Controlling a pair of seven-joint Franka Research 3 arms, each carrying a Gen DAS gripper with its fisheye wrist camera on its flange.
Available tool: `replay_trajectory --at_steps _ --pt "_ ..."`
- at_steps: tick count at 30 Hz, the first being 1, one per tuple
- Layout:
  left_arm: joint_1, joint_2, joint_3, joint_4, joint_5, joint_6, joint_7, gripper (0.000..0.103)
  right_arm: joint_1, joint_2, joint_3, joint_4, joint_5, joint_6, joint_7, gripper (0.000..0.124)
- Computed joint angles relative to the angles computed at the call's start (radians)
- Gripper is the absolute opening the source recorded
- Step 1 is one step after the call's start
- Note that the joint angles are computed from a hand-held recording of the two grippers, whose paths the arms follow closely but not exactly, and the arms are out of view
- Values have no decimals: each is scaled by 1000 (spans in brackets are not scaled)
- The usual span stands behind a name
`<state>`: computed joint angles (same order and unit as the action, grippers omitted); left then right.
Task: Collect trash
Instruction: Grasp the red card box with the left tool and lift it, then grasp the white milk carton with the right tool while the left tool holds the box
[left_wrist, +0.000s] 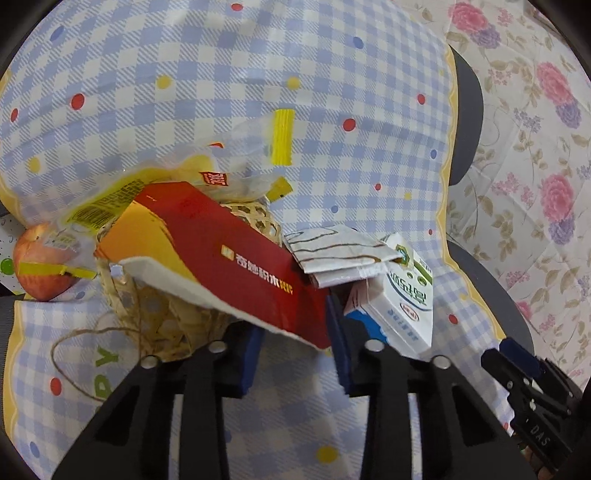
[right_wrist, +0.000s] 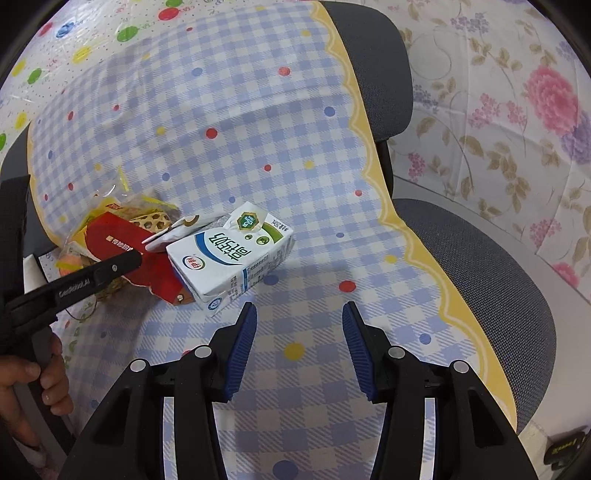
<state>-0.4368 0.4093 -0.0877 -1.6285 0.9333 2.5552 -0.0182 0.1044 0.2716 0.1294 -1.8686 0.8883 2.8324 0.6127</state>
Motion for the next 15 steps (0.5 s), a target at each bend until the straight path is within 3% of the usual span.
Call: replay_trajectory --at_steps 2,8,15 --pt "-6 -8 7 -8 17 -4 -18 10 -3 2 2 3 4 -12 -4 50" --pt "-32 -92 -4 -83 139 -98 -90 0 0 -4 15 -3 45 -25 -46 50" --pt "12 -193 -64 -205 186 -98 -124 0 27 1 16 3 49 -44 -43 62"
